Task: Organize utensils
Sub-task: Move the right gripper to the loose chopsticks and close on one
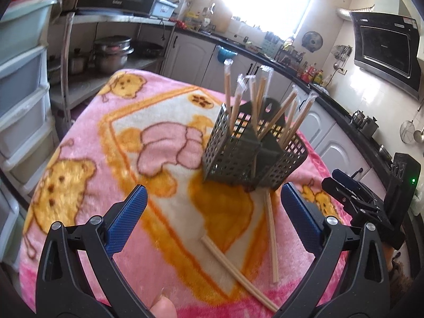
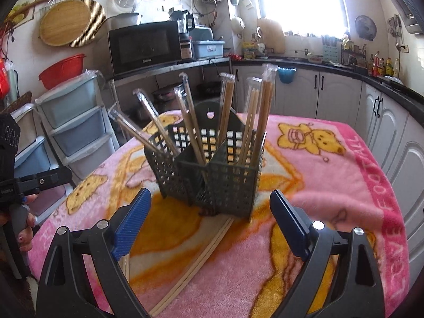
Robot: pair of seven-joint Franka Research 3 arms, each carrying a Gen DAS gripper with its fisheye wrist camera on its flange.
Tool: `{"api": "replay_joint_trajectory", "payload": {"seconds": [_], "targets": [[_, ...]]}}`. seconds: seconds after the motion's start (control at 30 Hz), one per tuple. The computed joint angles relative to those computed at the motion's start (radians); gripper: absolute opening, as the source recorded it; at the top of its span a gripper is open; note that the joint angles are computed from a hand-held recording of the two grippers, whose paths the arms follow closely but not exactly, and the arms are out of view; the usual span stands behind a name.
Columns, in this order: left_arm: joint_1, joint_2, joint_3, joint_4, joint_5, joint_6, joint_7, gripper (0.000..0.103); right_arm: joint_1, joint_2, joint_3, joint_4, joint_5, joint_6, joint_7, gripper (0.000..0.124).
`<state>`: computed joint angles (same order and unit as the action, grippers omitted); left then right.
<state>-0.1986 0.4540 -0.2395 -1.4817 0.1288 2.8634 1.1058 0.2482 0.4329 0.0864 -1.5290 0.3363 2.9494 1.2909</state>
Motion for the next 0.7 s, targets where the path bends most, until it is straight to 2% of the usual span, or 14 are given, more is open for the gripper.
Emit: {"api": "replay_joint_trajectory", "payload": {"seconds": [0.27,0.33,0.57,0.63,0.7], "targets": [[0.050,-0.007,-0.058,-0.072,-0.085,-0.001,0.054,0.093,0.011,0.002,-0.014,-0.016,-0.018,-0.065,0.014,0.088],[0.080,0.001,-0.097,-0.078,-0.135,-0.006,0.096,0.092,0.016,0.004,-0.020,-0.020,-0.025,-0.072,0.024,0.088],[0.107,0.031,-0.152,-0.076,-0.241,-0.042,0.191,0.068,0.025,0.023,-0.036,-0.011,-0.054,-0.110,0.058,0.088],[0.124,0.048,-0.180,-0.064,-0.286,-0.065,0.231,0.061,0.024,0.034,-0.038,0.003,-0.060,-0.125,0.068,0.085],[0.123,0.062,-0.185,-0.051,-0.317,-0.084,0.248,0.056,0.027,0.053,-0.046,0.027,-0.071,-0.150,0.086,0.082]]}}
